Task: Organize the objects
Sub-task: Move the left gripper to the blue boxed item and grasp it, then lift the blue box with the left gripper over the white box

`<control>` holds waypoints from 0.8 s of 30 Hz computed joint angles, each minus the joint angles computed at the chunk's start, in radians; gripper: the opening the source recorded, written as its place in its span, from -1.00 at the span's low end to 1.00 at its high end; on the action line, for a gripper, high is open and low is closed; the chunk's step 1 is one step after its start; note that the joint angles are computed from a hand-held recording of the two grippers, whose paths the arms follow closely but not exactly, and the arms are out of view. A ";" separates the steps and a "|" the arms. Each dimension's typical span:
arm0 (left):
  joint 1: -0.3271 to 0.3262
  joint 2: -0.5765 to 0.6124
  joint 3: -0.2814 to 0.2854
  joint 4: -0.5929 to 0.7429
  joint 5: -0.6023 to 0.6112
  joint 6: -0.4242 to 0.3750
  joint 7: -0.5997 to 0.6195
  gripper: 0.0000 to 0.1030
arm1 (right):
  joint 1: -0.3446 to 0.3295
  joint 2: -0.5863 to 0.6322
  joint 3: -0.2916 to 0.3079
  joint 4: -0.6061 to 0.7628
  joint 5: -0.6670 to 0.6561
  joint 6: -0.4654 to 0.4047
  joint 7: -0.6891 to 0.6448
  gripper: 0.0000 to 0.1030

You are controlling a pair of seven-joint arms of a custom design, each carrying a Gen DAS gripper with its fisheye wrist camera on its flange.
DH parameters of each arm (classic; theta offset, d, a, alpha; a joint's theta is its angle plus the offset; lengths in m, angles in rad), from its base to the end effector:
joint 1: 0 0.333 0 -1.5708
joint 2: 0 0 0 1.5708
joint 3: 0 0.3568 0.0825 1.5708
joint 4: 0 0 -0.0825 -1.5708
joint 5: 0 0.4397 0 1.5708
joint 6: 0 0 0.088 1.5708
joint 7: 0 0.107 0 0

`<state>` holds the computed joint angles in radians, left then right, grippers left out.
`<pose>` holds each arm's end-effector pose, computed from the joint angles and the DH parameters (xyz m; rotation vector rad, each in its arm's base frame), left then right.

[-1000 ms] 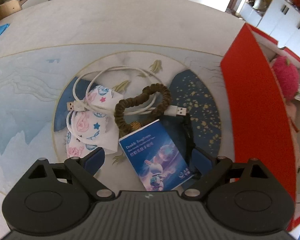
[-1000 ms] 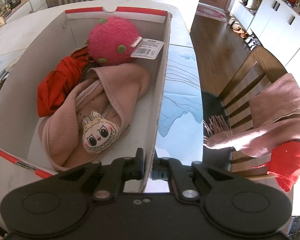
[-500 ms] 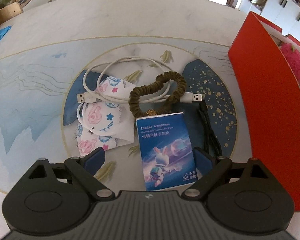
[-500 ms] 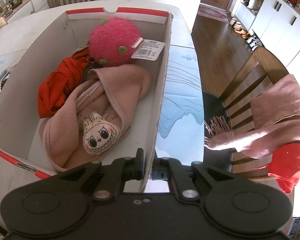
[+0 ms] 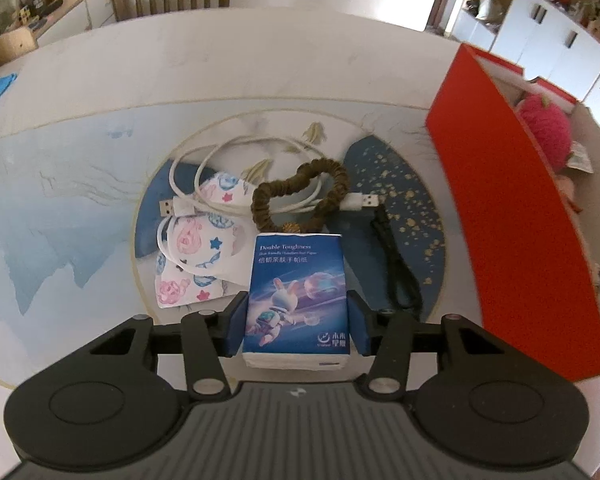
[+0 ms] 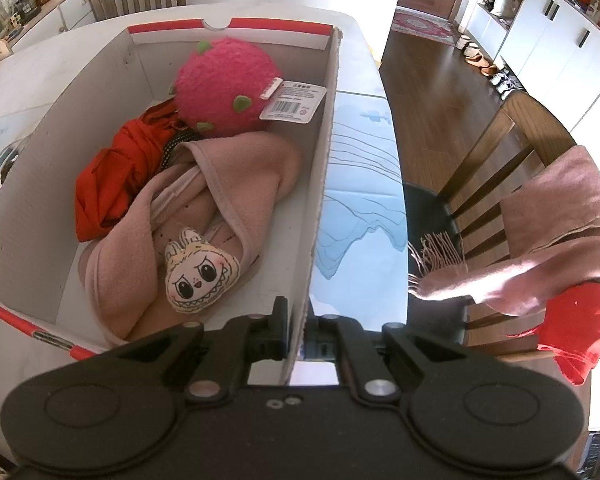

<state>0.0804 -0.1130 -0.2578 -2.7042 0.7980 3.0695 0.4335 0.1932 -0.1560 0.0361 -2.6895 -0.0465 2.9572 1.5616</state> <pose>0.4319 -0.1339 0.2948 -2.1196 1.7857 -0.5513 0.4562 0.1094 0.3231 -2.2381 1.6797 -0.4022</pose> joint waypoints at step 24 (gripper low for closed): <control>-0.622 -0.103 0.415 0.020 -0.680 0.132 0.745 -0.05 | 0.009 0.001 -0.007 -0.002 0.039 0.013 -0.028 -0.92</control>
<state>-0.5421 -0.2164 0.1573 -2.6842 0.1181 3.2013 1.1781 0.2025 -0.1545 0.0296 -2.6919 -0.0077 2.9704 1.5333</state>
